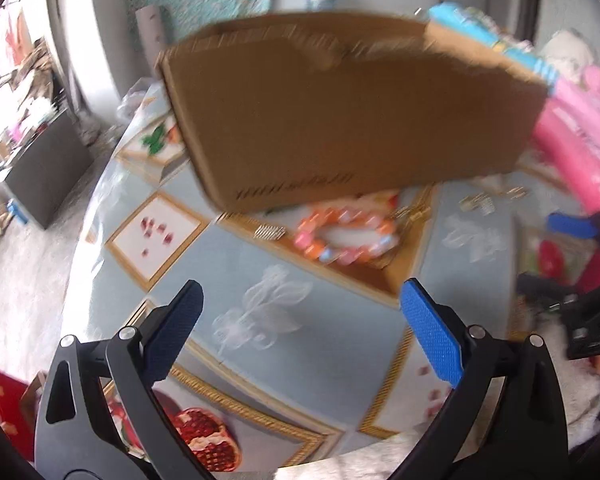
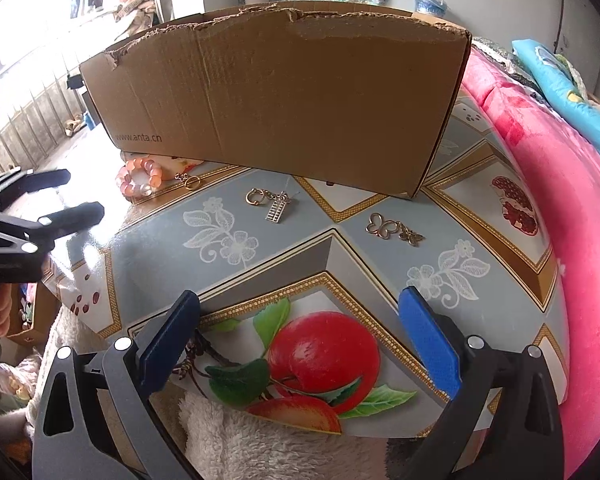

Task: Organize jewelry
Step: 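Move the left gripper down toward the orange beaded bracelet beside the box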

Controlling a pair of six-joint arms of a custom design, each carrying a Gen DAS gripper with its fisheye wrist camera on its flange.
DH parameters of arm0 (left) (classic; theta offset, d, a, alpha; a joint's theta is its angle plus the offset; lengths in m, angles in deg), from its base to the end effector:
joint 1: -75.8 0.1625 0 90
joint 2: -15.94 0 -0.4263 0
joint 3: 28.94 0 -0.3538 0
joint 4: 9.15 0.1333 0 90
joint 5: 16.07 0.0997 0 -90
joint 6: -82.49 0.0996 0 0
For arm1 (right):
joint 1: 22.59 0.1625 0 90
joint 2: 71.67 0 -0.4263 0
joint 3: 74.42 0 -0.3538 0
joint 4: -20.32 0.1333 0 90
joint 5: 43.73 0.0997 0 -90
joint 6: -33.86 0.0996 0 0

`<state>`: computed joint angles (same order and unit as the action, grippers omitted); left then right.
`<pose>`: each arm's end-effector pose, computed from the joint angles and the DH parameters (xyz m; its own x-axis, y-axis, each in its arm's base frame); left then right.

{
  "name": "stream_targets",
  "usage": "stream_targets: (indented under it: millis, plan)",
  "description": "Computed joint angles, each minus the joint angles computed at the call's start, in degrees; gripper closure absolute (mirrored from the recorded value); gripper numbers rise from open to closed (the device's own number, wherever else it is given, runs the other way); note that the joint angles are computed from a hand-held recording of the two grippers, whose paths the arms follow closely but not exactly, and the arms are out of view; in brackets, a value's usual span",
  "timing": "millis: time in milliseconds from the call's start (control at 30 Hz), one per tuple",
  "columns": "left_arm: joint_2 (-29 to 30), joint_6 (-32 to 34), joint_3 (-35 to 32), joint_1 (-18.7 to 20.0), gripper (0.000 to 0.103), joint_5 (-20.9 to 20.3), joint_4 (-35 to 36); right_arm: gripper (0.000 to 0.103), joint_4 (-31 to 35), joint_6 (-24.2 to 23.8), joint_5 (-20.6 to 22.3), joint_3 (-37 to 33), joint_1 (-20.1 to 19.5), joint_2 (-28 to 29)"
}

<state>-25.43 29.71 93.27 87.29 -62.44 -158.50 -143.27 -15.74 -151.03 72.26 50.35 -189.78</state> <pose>-0.3935 -0.2861 -0.0086 -0.6635 0.3119 -0.6801 0.6340 0.7170 -0.2897 0.0265 -0.2671 0.3726 -0.7095 -0.2027 0.6749 -0.5137 0.8044 -0.2984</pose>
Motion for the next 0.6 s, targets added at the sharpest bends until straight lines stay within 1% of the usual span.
stream_targets:
  millis: [67,100,133,167,233,267,300,333,433,533,600]
  plan:
    - [0.4,4.9,0.7,-0.6,0.008,0.3,-6.6,0.006,0.2,-0.5,0.7,0.0,-0.5,-0.3]
    - [0.7,6.2,0.5,-0.7,0.008,0.4,-7.8,0.006,0.2,-0.5,1.0,0.0,-0.6,-0.3]
    - [1.2,8.1,0.1,-0.7,0.011,0.3,-9.4,0.006,0.2,-0.6,1.1,0.1,-0.8,-0.4]
    - [1.6,9.5,-0.2,-0.5,0.023,-0.4,-10.5,0.006,0.2,-0.8,1.4,0.1,-1.0,-0.5]
    - [2.4,11.7,-1.3,0.8,0.033,-2.9,-12.5,0.006,0.8,-1.3,2.2,0.1,-1.6,-1.0]
    - [2.8,12.4,-1.8,1.5,0.041,-4.2,-13.3,0.006,1.0,-1.7,2.7,0.2,-2.0,-1.4]
    - [3.1,13.3,-2.2,2.2,0.044,-5.6,-14.5,0.006,1.1,-2.1,3.2,0.3,-2.4,-1.7]
    - [3.5,14.2,-2.7,2.9,0.046,-7.0,-15.6,0.006,1.1,-2.4,3.5,0.3,-2.6,-1.8]
    - [4.4,15.7,-3.4,3.8,0.047,-9.1,-18.1,0.006,1.4,-2.7,3.9,0.4,-2.9,-2.1]
    - [5.3,15.3,-4.5,4.7,0.047,-11.5,-16.9,0.006,1.9,-3.0,4.3,0.3,-3.2,-2.4]
    - [5.9,14.1,-5.1,5.2,0.048,-12.1,-15.4,0.006,2.1,-3.1,4.5,0.3,-3.3,-2.5]
